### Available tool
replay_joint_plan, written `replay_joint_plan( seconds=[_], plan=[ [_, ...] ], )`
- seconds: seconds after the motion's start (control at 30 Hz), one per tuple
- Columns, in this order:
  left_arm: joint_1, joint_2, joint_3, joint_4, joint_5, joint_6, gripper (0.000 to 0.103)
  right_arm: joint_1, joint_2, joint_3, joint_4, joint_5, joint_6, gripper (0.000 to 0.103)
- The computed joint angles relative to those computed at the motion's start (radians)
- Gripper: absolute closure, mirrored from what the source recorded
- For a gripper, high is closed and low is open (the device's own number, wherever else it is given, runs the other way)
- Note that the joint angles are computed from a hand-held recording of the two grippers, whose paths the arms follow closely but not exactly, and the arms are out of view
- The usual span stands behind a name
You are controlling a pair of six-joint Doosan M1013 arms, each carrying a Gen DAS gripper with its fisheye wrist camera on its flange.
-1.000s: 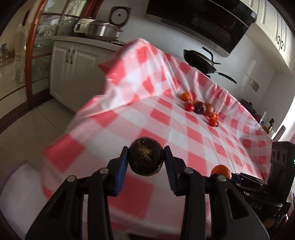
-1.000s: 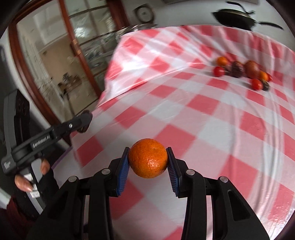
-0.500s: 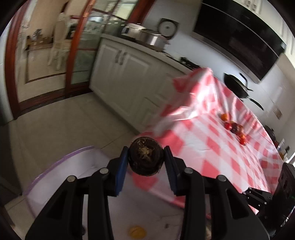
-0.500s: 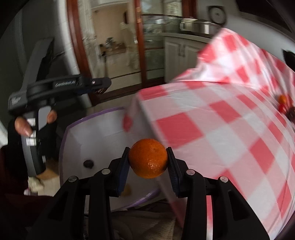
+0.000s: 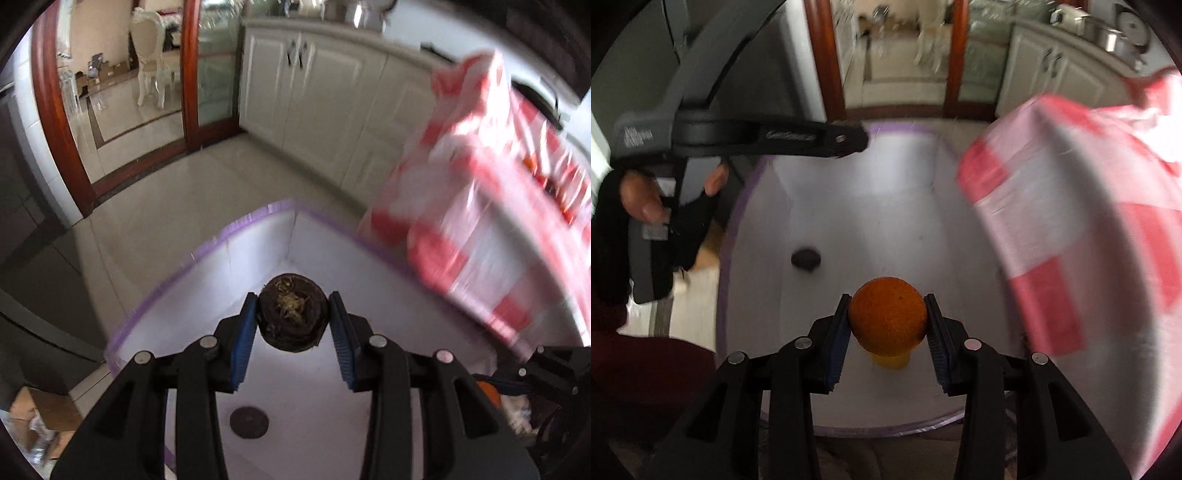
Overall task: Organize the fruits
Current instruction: 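Open both grippers to drop the orange and dark fruit into the box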
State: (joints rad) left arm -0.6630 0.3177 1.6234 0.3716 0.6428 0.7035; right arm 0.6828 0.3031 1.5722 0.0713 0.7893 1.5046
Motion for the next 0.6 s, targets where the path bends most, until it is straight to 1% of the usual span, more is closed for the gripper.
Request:
replay_joint_plan(
  seconds=[0.03,0.13,0.23,0.33,0.5,0.53,0.6],
  plan=[
    [-0.005,0.018,-0.016,-0.006,0.041,0.027,0.064,0.004,0.015,-0.011,-0.007,0.023,-0.005,0.064],
    [-0.013,0.057,-0.053,-0.036,0.120,0.090,0.064,0.008,0.063,-0.047,-0.011,0.103,-0.005,0.064],
    [-0.012,0.105,-0.096,-0.106,0.204,0.143,0.064,0.009,0.091,-0.071,0.000,0.140,-0.006,0.064],
    [-0.012,0.150,-0.130,-0.123,0.288,0.156,0.064,0.007,0.110,-0.087,0.015,0.167,-0.011,0.064],
    [-0.004,0.182,-0.147,-0.188,0.327,0.178,0.064,0.012,0.143,-0.110,0.026,0.231,-0.017,0.064],
    [-0.002,0.181,-0.145,-0.211,0.319,0.187,0.064,0.014,0.146,-0.111,0.028,0.236,-0.021,0.064],
    [0.000,0.182,-0.145,-0.219,0.319,0.186,0.064,0.017,0.149,-0.112,0.032,0.243,-0.030,0.064]
  ],
)
